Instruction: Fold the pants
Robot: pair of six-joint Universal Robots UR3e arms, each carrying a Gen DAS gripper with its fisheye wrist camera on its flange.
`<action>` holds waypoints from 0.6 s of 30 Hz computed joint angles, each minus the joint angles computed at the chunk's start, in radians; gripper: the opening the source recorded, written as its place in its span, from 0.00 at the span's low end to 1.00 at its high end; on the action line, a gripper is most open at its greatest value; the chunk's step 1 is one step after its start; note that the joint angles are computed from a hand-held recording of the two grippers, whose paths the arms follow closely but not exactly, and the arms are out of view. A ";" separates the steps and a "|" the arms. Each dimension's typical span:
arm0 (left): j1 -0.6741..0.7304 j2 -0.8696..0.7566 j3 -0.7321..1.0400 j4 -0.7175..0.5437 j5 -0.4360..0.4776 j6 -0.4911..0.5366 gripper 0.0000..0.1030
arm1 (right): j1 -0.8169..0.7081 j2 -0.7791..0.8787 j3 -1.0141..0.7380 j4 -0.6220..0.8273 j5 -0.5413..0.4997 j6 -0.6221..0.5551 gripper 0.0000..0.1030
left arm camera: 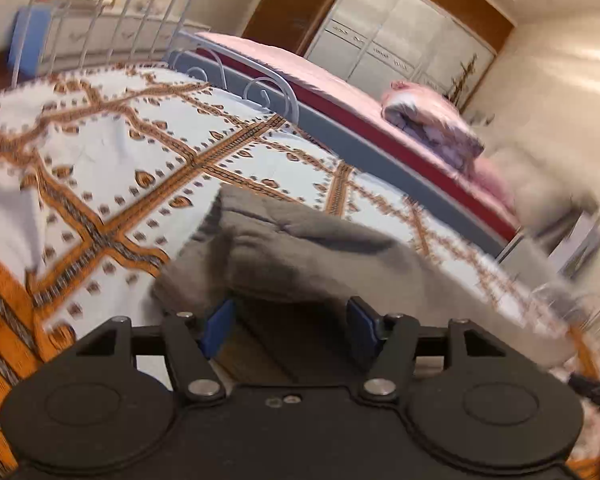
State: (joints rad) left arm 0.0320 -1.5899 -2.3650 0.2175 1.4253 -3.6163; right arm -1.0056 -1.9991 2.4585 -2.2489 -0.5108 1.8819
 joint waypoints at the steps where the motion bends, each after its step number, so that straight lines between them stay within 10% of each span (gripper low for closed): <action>1: -0.012 0.014 0.014 -0.037 0.013 -0.009 0.52 | 0.016 0.033 -0.009 -0.070 0.001 0.075 0.40; 11: -0.030 -0.070 0.040 0.013 -0.020 -0.143 0.51 | 0.070 0.324 -0.055 -0.454 -0.050 0.460 0.40; 18: 0.034 -0.244 0.084 0.171 -0.129 -0.287 0.49 | 0.182 0.713 -0.319 -0.551 -0.058 0.944 0.40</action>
State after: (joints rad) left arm 0.0663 -1.8336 -2.2812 0.3881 1.2966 -3.9033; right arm -0.8235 -1.2865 2.1399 -2.7998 -0.5691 2.8257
